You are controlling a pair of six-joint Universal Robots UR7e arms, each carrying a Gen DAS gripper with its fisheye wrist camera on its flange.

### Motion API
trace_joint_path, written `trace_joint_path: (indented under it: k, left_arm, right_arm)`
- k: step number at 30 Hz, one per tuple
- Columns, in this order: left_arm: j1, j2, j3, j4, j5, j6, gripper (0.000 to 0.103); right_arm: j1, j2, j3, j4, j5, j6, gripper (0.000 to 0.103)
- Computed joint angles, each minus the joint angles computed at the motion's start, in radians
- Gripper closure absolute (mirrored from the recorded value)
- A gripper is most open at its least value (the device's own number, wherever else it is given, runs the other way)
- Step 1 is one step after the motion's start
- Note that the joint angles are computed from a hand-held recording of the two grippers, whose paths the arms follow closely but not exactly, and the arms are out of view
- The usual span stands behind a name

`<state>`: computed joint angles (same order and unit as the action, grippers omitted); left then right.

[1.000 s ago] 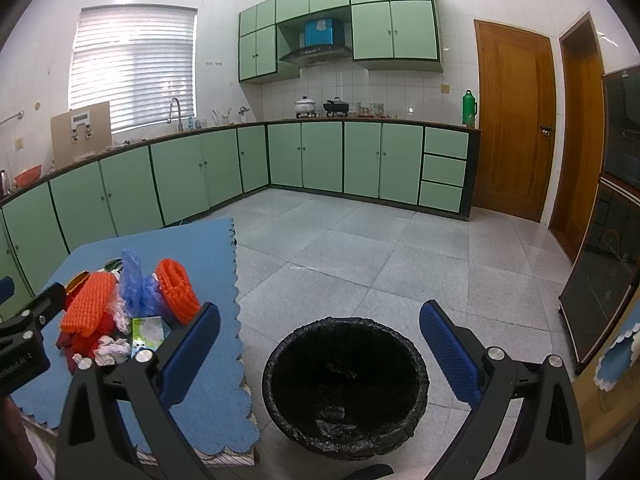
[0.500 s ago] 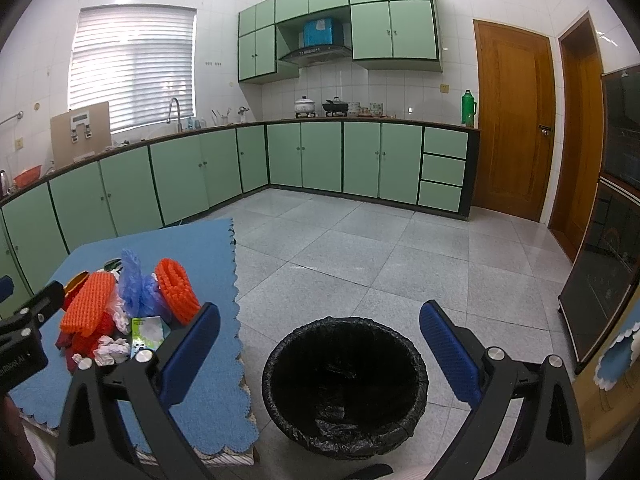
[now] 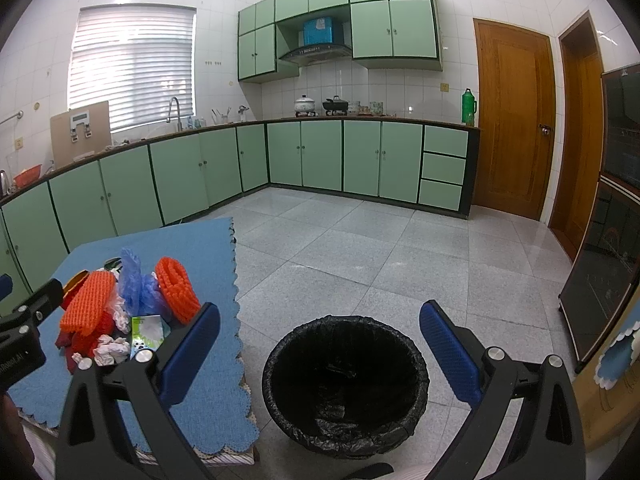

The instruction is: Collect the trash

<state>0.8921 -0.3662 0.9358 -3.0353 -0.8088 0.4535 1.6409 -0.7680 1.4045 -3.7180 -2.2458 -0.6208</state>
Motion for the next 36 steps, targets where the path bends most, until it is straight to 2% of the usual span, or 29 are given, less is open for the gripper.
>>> trace_joint_path:
  k: [9, 13, 17, 23, 31, 36]
  left_arm:
    - [0.012, -0.007, 0.001, 0.013, -0.014, -0.006, 0.005]
    - [0.039, -0.009, -0.022, 0.039, -0.042, -0.053, 0.005]
    - [0.064, 0.022, -0.084, 0.007, -0.026, -0.006, 0.005]
    - [0.097, 0.078, -0.196, -0.008, 0.008, 0.065, 0.005]
    - [0.145, 0.128, -0.353, 0.117, 0.037, 0.011, 0.005]
    - [0.168, 0.151, -0.428, 0.174, 0.035, 0.015, 0.006]
  right_arm:
    - [-0.005, 0.009, -0.012, 0.017, 0.002, 0.004, 0.006]
    - [-0.012, 0.032, -0.049, 0.042, 0.017, -0.005, 0.006]
    - [-0.018, 0.072, -0.114, 0.088, 0.053, -0.017, 0.006]
    - [-0.023, 0.164, -0.268, 0.202, 0.119, -0.03, 0.006]
    - [-0.009, 0.289, -0.461, 0.369, 0.204, -0.043, 0.017]
    - [0.004, 0.384, -0.606, 0.439, 0.21, -0.084, 0.021]
